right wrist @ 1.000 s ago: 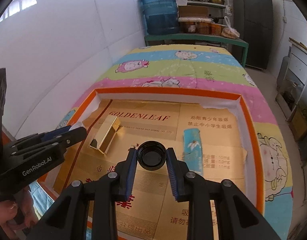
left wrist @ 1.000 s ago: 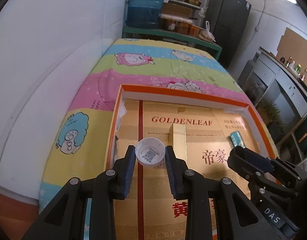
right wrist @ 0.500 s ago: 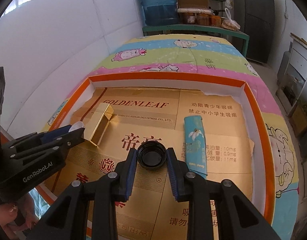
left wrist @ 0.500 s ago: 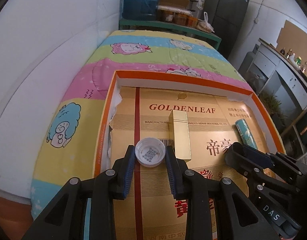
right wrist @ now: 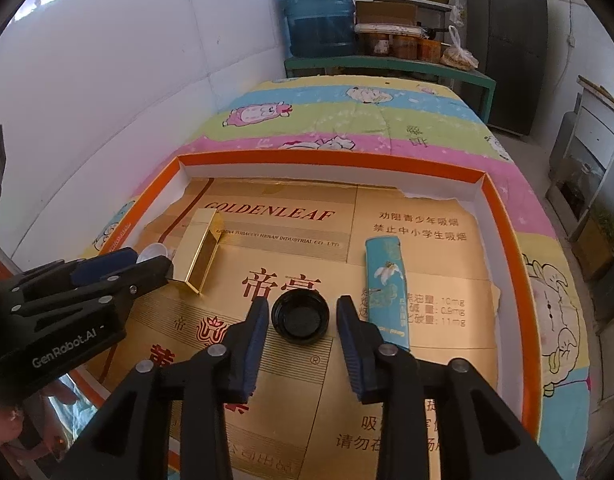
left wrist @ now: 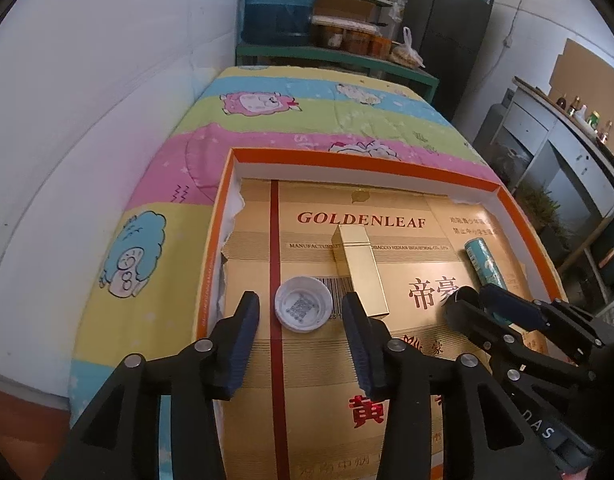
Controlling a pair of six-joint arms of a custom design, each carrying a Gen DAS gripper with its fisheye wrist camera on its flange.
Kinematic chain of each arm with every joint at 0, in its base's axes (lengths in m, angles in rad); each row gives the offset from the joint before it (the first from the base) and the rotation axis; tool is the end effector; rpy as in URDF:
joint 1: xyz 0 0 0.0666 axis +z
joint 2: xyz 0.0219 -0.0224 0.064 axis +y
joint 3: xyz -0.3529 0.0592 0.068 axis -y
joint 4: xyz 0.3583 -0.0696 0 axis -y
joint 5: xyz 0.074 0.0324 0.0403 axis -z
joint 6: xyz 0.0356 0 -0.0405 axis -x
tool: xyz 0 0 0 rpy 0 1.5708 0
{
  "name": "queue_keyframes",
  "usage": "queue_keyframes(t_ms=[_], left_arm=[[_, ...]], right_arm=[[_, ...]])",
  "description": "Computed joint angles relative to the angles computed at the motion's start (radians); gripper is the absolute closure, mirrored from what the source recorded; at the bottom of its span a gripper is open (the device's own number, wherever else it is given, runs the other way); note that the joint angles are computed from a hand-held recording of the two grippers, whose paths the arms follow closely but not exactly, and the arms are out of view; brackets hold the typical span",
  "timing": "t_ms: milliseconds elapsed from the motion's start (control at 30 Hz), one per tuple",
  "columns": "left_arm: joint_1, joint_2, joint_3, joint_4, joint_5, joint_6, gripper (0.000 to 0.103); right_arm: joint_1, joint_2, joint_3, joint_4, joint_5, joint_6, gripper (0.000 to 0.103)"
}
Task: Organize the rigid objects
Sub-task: 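Open both tools to release the black and white caps in the lid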
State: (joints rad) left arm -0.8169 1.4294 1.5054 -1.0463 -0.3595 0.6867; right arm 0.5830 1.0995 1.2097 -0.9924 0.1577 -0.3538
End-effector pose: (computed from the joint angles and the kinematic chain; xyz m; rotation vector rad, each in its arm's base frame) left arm 0.3218 -0.3250 0.4281 0.0219 2.4630 -0.1936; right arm 0.2935 0.1864 0.4309 -0.2112 2.4418 0.2239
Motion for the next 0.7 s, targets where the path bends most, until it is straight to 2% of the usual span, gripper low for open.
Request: queue_keyframes(t_ms=[233, 367, 700], left_arm=[[-0.019, -0.033, -0.010, -0.008, -0.041, 0.003, 0.057], [-0.033, -0.058, -0.018, -0.013, -0.069, 0.010, 0.050], [-0.077, -0.110, -0.037, -0.023, -0.132, 0.023, 0.042]], right_arm=[[0.011, -0.033, -0.002, -0.014, 0.017, -0.009, 0.064], [0.023, -0.056, -0.006, -0.027, 0.028, -0.021, 0.064], [0.061, -0.105, -0.008, -0.061, 0.062, -0.055, 0.064]])
